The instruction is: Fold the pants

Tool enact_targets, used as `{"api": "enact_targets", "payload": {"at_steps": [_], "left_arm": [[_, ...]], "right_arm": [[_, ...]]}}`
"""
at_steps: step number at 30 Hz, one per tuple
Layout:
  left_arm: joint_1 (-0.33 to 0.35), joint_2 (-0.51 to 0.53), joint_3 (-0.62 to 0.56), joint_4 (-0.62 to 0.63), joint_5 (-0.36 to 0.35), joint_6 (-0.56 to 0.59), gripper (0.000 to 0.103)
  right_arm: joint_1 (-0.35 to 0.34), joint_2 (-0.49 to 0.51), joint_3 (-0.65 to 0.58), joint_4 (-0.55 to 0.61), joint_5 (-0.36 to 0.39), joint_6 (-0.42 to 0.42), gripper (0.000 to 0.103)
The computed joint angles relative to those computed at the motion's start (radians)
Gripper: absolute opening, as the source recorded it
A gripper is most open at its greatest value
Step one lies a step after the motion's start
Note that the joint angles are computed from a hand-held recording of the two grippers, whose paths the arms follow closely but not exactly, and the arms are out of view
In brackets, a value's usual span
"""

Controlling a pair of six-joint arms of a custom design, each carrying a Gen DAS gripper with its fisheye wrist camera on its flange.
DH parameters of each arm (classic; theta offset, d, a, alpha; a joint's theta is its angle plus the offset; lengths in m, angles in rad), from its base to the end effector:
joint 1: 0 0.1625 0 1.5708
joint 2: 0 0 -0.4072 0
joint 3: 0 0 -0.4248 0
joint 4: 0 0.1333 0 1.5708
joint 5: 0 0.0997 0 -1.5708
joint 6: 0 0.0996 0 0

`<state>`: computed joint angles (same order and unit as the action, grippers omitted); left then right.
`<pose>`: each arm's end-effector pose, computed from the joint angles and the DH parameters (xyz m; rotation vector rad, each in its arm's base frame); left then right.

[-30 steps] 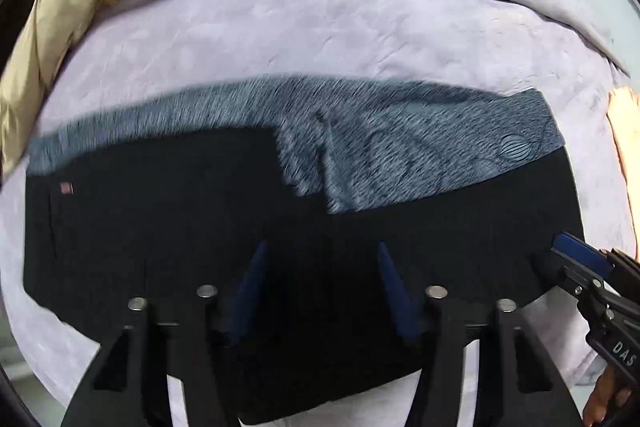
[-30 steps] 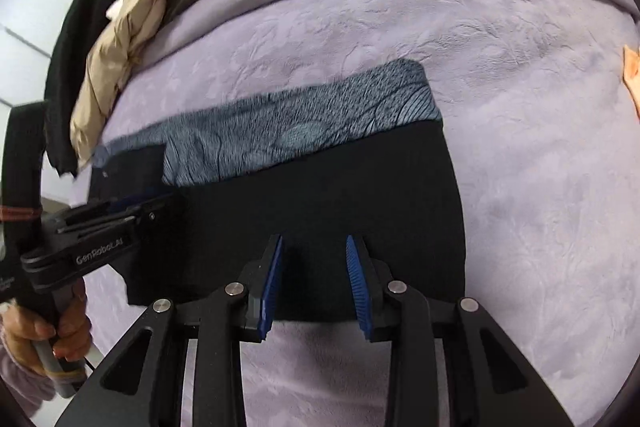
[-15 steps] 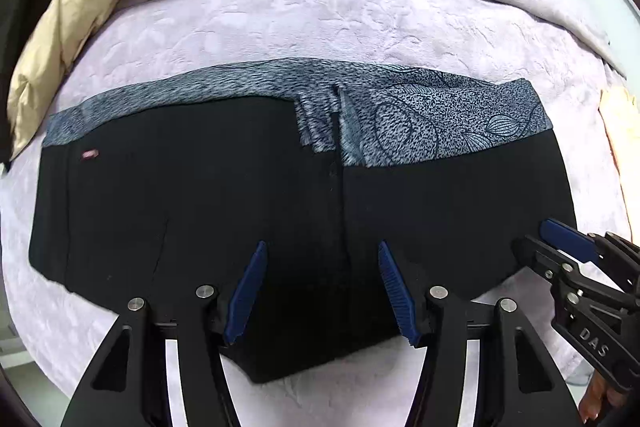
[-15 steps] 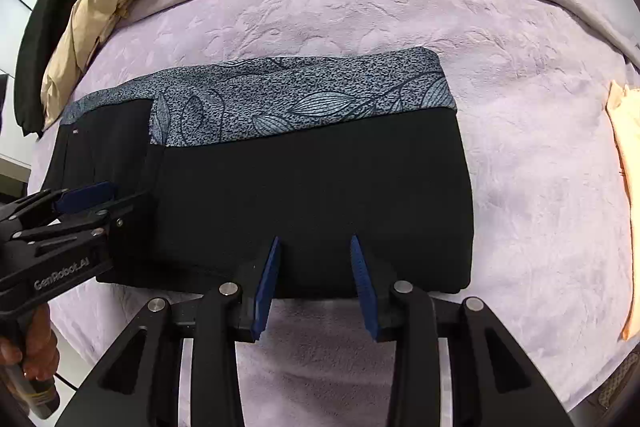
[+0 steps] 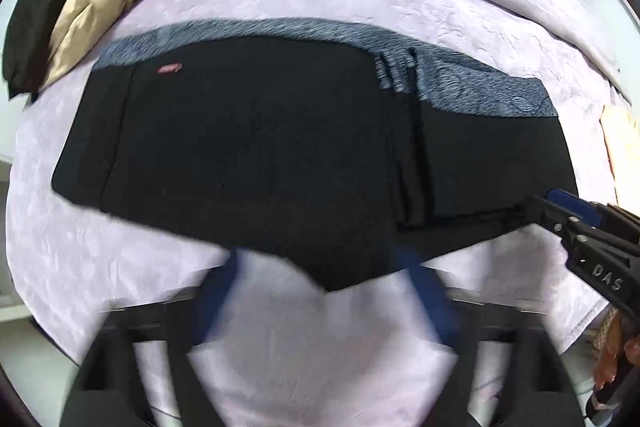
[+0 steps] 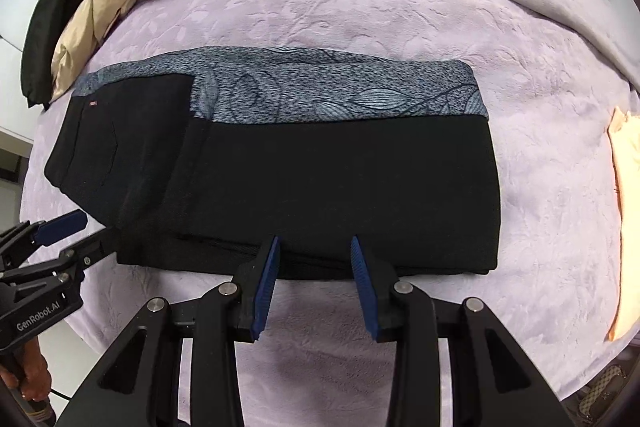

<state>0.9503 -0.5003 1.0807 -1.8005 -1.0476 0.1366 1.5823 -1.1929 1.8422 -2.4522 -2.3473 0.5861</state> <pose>-0.3026 -0.7382 0.0096 1.0509 2.3161 0.2740 0.0704 -0.6012 0.2379 -0.7922 -2.2759 0.5580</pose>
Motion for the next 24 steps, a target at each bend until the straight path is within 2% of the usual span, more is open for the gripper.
{"api": "enact_targets", "payload": {"at_steps": [3,6,8,10,12,14,18,24], "left_arm": [[0.007,-0.036,0.021,0.003,-0.003,0.006,0.102],[0.017,-0.050,0.013,0.024,-0.001,0.008,0.103],[0.025,-0.061,0.008,0.035,0.006,0.008,0.102],[0.022,-0.050,-0.011,0.047,0.007,-0.011,0.102],[0.025,-0.047,-0.031,0.064,0.005,-0.028,0.103],[0.019,-0.030,-0.032,0.050,0.005,-0.050,0.102],[0.028,-0.022,-0.063,0.070,0.024,-0.067,0.102],[0.058,-0.017,-0.114,0.098,0.021,-0.086,0.102]], "right_arm": [[0.024,0.018,-0.030,0.033,-0.016,0.009,0.053],[0.046,0.033,-0.055,0.055,-0.021,0.010,0.059],[0.061,0.048,-0.077,0.083,-0.029,0.020,0.076],[0.079,0.069,-0.099,0.101,-0.061,0.026,0.083],[0.099,0.090,-0.123,0.136,-0.108,0.050,0.084],[0.111,0.107,-0.152,0.194,-0.123,0.093,0.086],[0.115,0.119,-0.180,0.223,-0.067,0.121,0.086],[0.136,0.174,-0.254,0.292,-0.054,0.121,0.086]]}}
